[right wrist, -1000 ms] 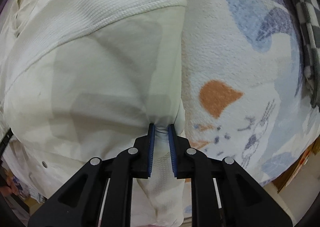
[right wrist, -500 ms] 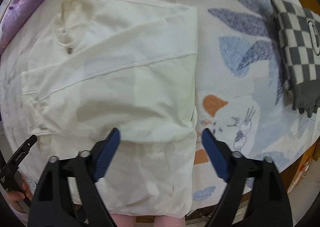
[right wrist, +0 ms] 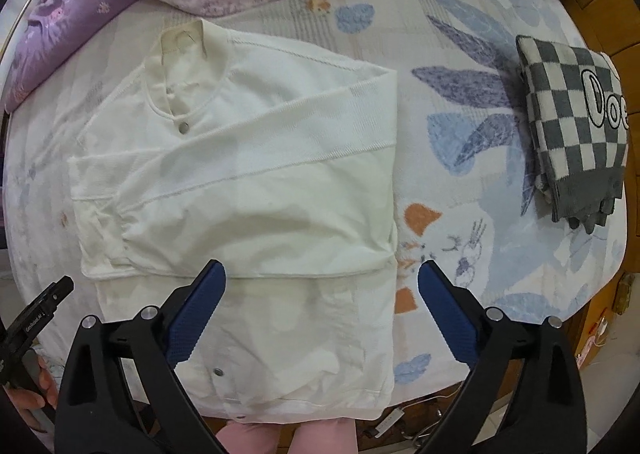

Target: Fold large clothes

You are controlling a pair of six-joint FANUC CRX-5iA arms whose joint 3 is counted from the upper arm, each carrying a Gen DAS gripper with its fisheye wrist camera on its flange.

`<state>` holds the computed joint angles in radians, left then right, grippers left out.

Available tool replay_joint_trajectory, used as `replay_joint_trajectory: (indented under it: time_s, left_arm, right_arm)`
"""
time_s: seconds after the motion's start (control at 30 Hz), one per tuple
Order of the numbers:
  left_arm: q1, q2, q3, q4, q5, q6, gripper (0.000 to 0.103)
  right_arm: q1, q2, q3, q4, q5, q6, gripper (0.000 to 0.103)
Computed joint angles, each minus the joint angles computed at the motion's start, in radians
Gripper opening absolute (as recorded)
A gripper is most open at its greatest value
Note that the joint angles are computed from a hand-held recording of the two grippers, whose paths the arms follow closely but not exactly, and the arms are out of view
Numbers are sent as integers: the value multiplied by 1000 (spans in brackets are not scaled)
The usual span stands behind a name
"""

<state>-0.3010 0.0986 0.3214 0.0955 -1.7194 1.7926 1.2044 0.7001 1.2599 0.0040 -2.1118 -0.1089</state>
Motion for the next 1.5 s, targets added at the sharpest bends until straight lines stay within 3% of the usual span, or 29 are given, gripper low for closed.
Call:
replay_joint_trajectory:
  time_s: [0.17,0.53,0.87,0.97,1.17,1.27,1.4,1.43,1.5]
  left_arm:
    - [20,52,69,8,-12,-2,68]
    - [55,241,269,-18,-61,6,69]
    - [110,440,445,-8,-86,-46,75]
    - [135,524,521,-4,-102,-58,81]
    - [158,721,722,-49,-247,-92,82]
    - [162,736,719,-76,-232,-136,82]
    - [183,692,606,-28,-146,-182,76]
    - [188,683,588,-13,-134,-198,65]
    - [207,675,568,46,-125,-191,30]
  right_arm:
    - [-39,74,132,9,-39,42,95]
    - [-161,59,37,-41,68,159,95]
    - [-264,144,104,-43,39,304,95]
    - [-293,121,31,-52,76,341,95]
    - [-330,31,-179,-89,161,350,95]
    - [-348,-24,-290,-119,215,356,95]
    - [-369,-81,-405,-150,259,348,95]
    - [-375,-101,-441,-157,278,343,95]
    - [-392,-133,-501,-179,315,339,95]
